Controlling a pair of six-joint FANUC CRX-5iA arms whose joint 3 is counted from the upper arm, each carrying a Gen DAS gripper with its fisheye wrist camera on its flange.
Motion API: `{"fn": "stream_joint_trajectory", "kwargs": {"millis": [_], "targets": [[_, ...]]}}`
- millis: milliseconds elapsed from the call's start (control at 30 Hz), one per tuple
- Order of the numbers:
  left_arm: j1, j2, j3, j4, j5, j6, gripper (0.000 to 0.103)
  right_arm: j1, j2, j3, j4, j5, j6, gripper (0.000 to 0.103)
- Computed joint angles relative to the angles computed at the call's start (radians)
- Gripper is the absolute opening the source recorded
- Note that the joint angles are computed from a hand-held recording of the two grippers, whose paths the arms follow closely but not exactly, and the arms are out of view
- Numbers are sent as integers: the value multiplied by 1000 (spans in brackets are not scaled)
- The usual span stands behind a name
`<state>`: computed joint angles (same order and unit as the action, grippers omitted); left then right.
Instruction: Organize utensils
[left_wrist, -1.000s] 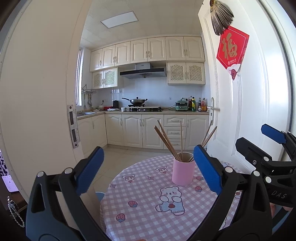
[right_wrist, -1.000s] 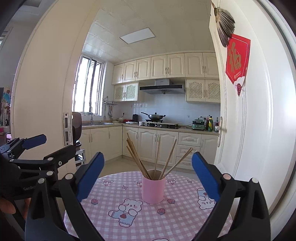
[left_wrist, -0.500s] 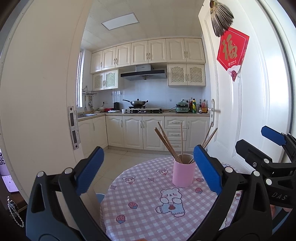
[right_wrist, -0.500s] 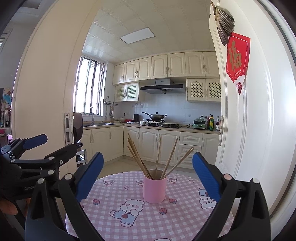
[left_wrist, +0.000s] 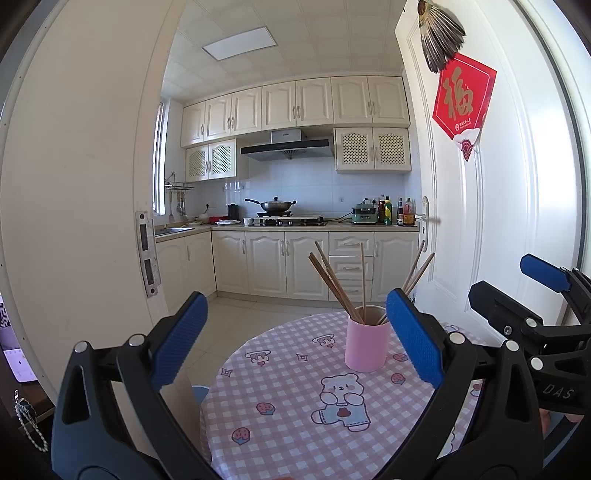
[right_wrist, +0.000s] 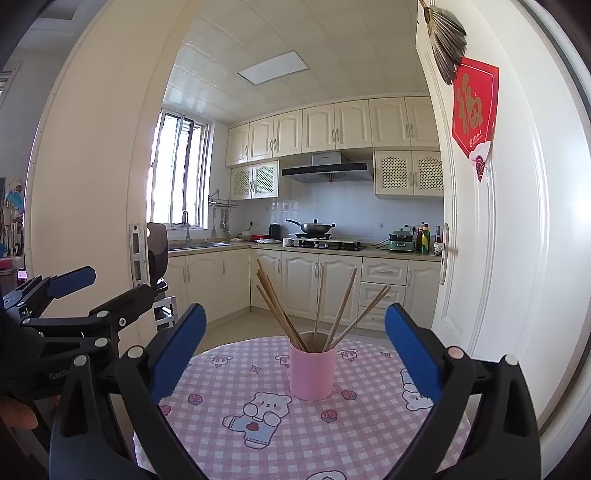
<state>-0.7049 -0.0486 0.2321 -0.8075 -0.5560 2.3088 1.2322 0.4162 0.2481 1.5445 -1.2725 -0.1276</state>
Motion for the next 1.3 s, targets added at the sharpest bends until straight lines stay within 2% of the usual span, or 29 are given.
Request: {"fn": "stream_joint_trajectory", "kwargs": {"millis": [1300], "targets": [[-1, 3, 0, -14, 3, 10, 95, -2, -12, -17, -5, 23, -19, 95]]}}
